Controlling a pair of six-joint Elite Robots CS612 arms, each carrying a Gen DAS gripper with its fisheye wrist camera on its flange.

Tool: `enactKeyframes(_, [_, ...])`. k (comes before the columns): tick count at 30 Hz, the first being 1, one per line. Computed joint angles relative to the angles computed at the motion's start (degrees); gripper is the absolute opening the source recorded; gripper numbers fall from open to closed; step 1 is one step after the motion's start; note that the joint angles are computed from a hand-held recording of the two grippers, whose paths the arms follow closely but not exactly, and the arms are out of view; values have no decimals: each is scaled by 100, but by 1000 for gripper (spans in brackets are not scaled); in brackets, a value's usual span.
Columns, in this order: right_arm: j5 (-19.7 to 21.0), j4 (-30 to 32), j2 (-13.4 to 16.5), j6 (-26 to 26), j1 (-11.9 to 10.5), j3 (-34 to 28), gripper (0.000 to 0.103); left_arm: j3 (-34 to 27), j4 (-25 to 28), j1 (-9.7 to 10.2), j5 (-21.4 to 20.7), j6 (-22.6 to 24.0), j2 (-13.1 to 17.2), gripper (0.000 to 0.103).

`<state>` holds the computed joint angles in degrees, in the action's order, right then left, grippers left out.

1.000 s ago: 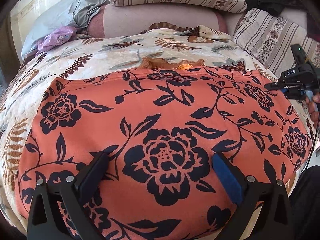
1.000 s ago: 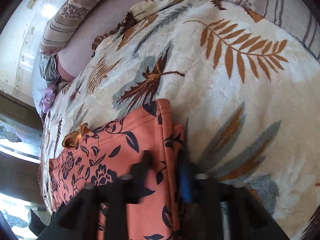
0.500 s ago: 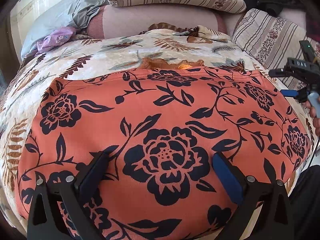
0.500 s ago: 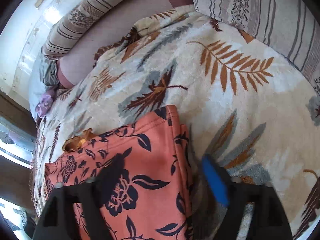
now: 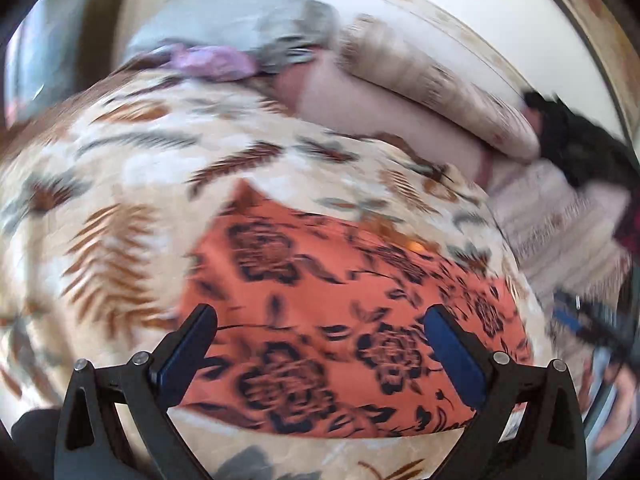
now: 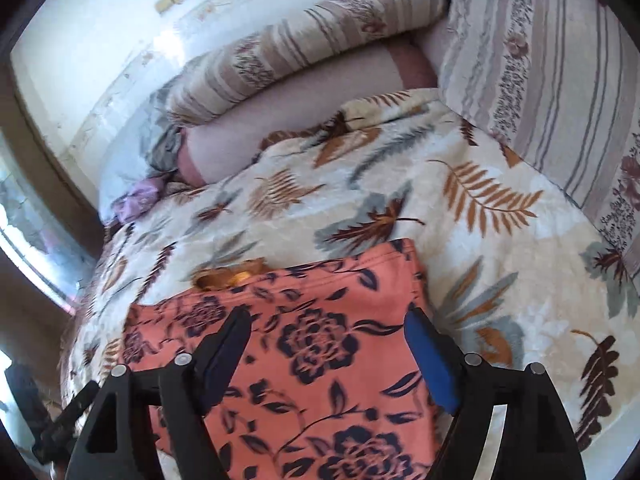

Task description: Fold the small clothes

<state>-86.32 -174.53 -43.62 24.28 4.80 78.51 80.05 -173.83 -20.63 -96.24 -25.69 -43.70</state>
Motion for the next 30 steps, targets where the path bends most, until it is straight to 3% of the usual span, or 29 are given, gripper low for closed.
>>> enactKeyframes(4, [486,274,181,-181,99,-48,82,83,807,254,-77,-588,-9,100])
enactKeyframes(6, [562,674,300,-129,101,-115,82,-46,1455,393,-722,-457,136,19])
enactKeyframes(7, [658,905,376,-38,79,-159,82,-70,1581,446,-972,-630,179,16])
enactKeyframes(11, [735,554,424,67,50,-47,81,34,1645,337,-586,-235,53,16])
enactKeyframes(13, [836,576,434,82,23,-64,81,-8,1725,316,-587,-279,40,19])
enactKeyframes(15, [909,540,441,115,8,-56,81,-66,1741,284,-417,-332,-8,31])
enactKeyframes(17, [913,500,438,90,12,-39,81,-189,1404,265,-280,-291,5,66])
enactKeyframes(19, [885,493,431,44,24,-30,82,-560,1218,253,-149,-27,176,81])
enactKeyframes(22, [936,440,410,50,7,19,82,-1566,1979,337,-367,184,666,81])
enactKeyframes(24, [1036,385,407,83,-20,48,82,-2332,2630,413,-721,134,1100,81])
enactKeyframes(25, [1092,345,406,106,-35,65,82,-2654,2842,419,-762,248,1300,70])
enactKeyframes(26, [1151,303,408,124,-51,79,82,-2964,3197,404,-606,476,1475,16])
enactKeyframes(27, [1215,258,412,140,-66,93,82,-3118,3495,414,-544,463,1605,10])
enactKeyframes(28, [1292,206,417,169,-84,107,82,-3306,3554,490,-722,211,1740,13])
enactKeyframes(30, [1419,96,425,285,-118,138,82,-3227,3230,588,-1138,-377,1747,13])
